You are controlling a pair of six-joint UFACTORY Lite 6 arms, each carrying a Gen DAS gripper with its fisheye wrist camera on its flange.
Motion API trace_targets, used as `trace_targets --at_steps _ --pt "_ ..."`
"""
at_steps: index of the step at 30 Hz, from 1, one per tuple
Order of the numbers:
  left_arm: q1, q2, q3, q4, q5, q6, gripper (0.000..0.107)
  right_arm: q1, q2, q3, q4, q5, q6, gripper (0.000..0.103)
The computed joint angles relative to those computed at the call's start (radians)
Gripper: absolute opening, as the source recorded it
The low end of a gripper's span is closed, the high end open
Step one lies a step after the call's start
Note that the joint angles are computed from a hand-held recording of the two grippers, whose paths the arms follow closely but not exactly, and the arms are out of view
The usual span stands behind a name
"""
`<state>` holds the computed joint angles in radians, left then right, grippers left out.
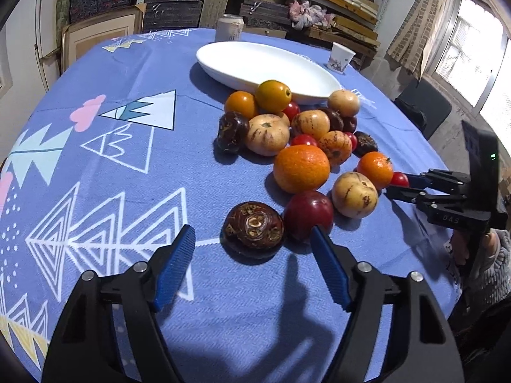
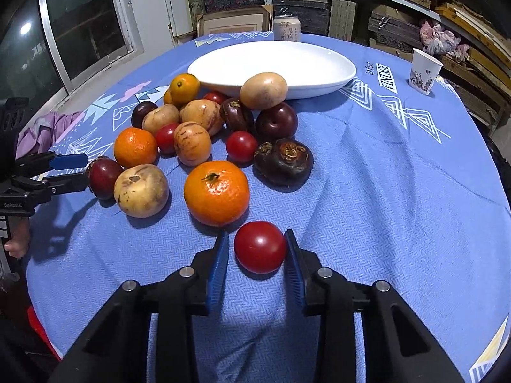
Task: Organize fruits
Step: 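Grasp the red tomato with the right tool while the left tool grasps a dark brown fruit, then carry both fruits onto the white plate and open both tools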
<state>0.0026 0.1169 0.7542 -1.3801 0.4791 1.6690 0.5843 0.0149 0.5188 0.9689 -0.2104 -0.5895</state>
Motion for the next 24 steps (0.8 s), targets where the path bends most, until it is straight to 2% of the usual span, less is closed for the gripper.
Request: trace_targets --at_steps 3,5,7,10,13,14,15,16,18,24 --pt "0.019 -0.030 -0.023 -0.028 -0.017 0.033 0.072 -0.007 -0.005 -0.005 -0.058 0.005 0.060 0.036" --pt "-0.005 0.008 0.003 0.011 -0.075 -0.024 0.072 -0.006 -0.001 -0.003 -0.057 0.002 0.059 0.036" --pt "-0.021 0.039 0.022 0.029 -0.076 -0.045 0.072 -0.005 -0.002 -0.003 -0.062 0.004 0.067 0.036" --pt "-0.084 0.016 -0.001 -0.064 -0.132 0.047 0.073 -0.006 0.000 -0.003 -0.082 0.004 0.090 0.036" --pt "-0.124 0.039 0.026 -0.081 -0.171 0.042 0.073 0.003 0.000 -0.001 -0.039 -0.003 0.051 0.033" --pt "-0.128 0.051 0.036 -0.074 -0.179 0.028 0.065 0.004 -0.001 -0.003 -0.028 -0.007 0.042 0.031" --pt "-0.124 0.060 0.044 -0.044 -0.175 -0.008 0.051 -0.002 -0.008 -0.009 -0.058 -0.003 0.073 0.031" --pt "-0.115 0.088 0.057 -0.007 -0.155 -0.043 0.044 -0.008 -0.011 -0.012 -0.091 -0.001 0.103 0.031" --pt "-0.118 0.069 0.035 -0.030 -0.167 -0.020 0.044 -0.008 -0.012 -0.014 -0.094 -0.002 0.103 0.030" --pt "-0.140 0.016 -0.008 -0.139 -0.215 0.049 0.043 0.021 -0.030 -0.019 0.044 -0.033 -0.029 0.030"
